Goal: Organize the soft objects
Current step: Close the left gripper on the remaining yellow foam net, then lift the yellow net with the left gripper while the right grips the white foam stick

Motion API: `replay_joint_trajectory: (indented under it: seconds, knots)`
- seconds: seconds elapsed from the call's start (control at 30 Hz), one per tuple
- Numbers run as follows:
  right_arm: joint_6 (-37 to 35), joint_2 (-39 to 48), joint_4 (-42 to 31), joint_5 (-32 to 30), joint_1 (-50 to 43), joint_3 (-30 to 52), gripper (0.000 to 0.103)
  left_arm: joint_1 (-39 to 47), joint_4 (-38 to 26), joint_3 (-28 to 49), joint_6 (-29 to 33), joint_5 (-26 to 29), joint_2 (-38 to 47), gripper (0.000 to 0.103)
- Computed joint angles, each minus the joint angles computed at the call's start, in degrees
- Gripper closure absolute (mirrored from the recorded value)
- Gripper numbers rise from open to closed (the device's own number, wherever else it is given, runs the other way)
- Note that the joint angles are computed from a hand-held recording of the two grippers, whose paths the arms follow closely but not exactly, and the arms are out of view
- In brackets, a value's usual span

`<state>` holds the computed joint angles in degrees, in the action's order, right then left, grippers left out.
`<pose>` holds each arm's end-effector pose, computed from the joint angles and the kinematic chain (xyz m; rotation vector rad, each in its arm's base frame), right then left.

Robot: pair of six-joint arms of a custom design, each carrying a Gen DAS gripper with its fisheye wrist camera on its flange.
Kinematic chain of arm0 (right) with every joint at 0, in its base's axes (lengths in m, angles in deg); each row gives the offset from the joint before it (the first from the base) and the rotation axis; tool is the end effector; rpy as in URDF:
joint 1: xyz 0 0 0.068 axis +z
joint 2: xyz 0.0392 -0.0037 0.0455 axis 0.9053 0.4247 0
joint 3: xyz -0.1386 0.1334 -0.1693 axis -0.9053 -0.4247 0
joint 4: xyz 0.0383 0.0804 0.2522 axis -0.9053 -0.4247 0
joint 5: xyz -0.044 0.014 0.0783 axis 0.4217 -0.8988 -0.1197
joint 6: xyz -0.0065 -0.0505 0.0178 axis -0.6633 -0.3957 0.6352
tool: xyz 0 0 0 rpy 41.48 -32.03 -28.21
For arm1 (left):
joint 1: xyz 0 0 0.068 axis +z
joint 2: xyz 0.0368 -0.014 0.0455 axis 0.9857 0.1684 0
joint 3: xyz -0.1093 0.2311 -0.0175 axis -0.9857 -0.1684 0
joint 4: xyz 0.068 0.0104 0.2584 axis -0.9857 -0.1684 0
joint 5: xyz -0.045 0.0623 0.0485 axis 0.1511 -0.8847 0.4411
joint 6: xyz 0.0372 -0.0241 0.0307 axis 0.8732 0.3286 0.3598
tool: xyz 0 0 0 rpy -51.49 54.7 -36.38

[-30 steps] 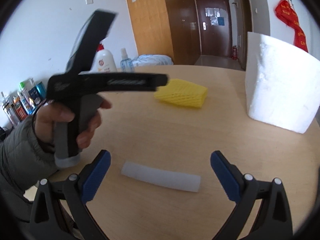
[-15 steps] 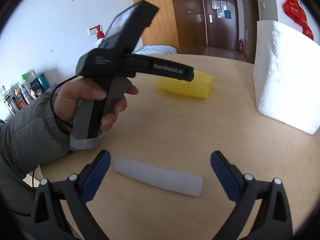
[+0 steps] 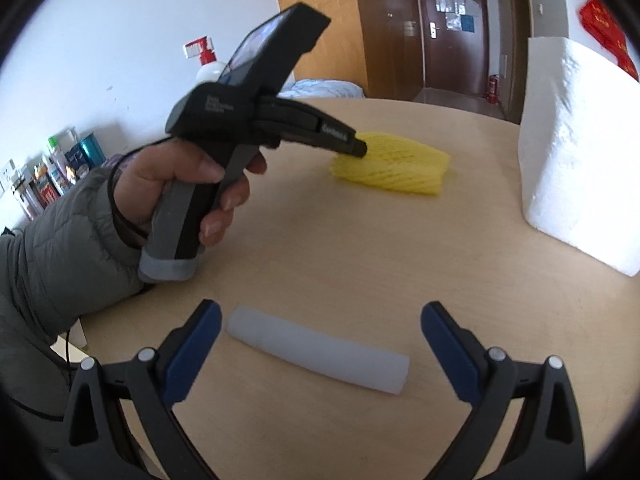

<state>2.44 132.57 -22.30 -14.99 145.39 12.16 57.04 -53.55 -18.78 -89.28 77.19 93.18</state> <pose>0.0721 0.3075 0.1925 -0.3289 2.3510 0.3085 0.2972 -0.1351 0.1800 0.5777 2.3851 -0.4113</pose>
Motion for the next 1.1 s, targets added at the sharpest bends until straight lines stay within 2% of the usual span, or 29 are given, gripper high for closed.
replay_joint_trajectory:
  seconds: [0.33, 0.47, 0.7, 0.87, 0.97, 1.0, 1.1]
  knots:
    - [-2.3, 2.9, -4.5, -2.9, -0.1, 3.6, 0.003, 3.6, -0.8, -1.8, 0.6, 5.6, -6.0, 0.099]
    - [-2.4, 4.8, -6.9, -4.7, -0.7, 5.3, 0.017, 6.3, -1.4, -2.2, 0.6, 8.1, -8.1, 0.099]
    - [-1.7, 6.9, -12.0, -3.2, 0.4, 8.0, 0.024, 9.8, -3.3, -2.6, 1.0, 11.3, -11.0, 0.099]
    - [-1.2, 8.7, -16.5, -3.1, 1.8, 10.7, 0.025, 12.2, -4.9, -3.1, 2.4, 13.8, -13.3, 0.099]
    - [-1.5, 8.6, -17.3, -4.0, 1.6, 10.9, 0.032, 13.4, -5.7, -3.7, 2.9, 15.2, -14.9, 0.099]
    - [-1.4, 8.2, -17.2, -4.3, 1.3, 10.5, 0.040, 13.8, -5.9, -3.7, 3.1, 15.8, -15.3, 0.099]
    - [-1.7, 6.2, -17.3, -5.6, -0.4, 9.4, 0.052, 13.9, -6.0, -4.7, 2.3, 16.3, -17.5, 0.099]
